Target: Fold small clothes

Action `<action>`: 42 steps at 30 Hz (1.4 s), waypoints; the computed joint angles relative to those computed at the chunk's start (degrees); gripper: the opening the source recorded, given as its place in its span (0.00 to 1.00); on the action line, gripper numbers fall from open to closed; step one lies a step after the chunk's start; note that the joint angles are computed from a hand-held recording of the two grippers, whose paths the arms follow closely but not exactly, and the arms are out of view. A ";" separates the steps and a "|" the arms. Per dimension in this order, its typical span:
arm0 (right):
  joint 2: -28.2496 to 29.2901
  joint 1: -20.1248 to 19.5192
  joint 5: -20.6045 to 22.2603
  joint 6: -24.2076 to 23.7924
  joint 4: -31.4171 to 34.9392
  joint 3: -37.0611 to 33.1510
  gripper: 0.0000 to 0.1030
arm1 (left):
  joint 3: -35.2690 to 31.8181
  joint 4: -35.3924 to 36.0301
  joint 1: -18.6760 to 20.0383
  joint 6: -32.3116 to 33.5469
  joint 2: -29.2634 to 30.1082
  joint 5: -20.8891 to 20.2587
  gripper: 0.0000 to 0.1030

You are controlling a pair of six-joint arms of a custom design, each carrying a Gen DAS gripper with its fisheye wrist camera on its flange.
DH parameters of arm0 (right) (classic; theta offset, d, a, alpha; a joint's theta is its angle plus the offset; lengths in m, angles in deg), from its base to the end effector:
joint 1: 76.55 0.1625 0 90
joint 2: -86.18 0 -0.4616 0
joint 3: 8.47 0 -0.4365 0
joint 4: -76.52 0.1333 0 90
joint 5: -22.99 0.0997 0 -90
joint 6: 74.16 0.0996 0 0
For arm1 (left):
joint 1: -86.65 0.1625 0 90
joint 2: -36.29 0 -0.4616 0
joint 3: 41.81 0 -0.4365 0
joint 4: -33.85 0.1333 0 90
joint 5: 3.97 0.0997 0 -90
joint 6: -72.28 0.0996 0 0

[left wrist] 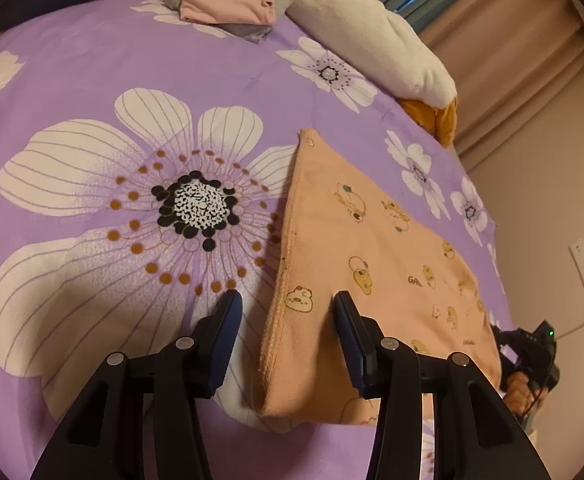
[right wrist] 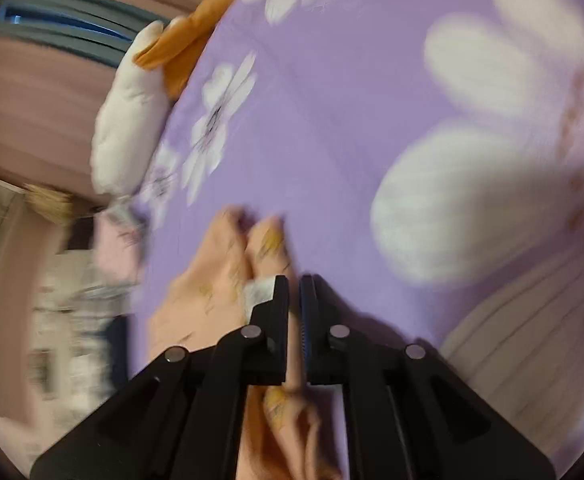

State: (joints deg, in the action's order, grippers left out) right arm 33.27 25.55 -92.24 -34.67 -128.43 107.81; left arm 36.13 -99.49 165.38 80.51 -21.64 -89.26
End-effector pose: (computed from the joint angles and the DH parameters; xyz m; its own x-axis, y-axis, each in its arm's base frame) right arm 0.2160 -0.5741 0.1626 -0.8195 0.4921 -0.2938 0.5065 0.3818 -0.7731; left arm -0.0149 -0.7986 0.3526 -0.9479 0.2901 -0.1313 0.3184 0.8679 -0.3812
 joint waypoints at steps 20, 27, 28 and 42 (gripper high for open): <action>3.85 2.14 0.68 -5.00 -4.88 -3.07 0.03 | 0.78 3.19 0.28 -1.45 -2.27 -3.09 0.50; 3.00 4.40 -9.02 -4.01 0.52 -2.94 0.06 | 3.94 -0.80 -1.58 3.33 -3.43 -0.43 0.55; 3.25 4.14 -9.82 -3.67 2.04 -3.18 0.05 | 3.42 0.22 -1.44 2.86 -2.93 -0.10 0.55; -0.20 -3.73 5.87 0.27 15.35 -9.86 0.24 | 0.08 3.60 1.55 0.04 -0.25 -5.40 0.55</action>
State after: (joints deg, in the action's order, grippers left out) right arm 33.08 21.82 -86.37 -34.40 -113.09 97.96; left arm 36.21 -95.89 166.92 80.55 -21.89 -94.65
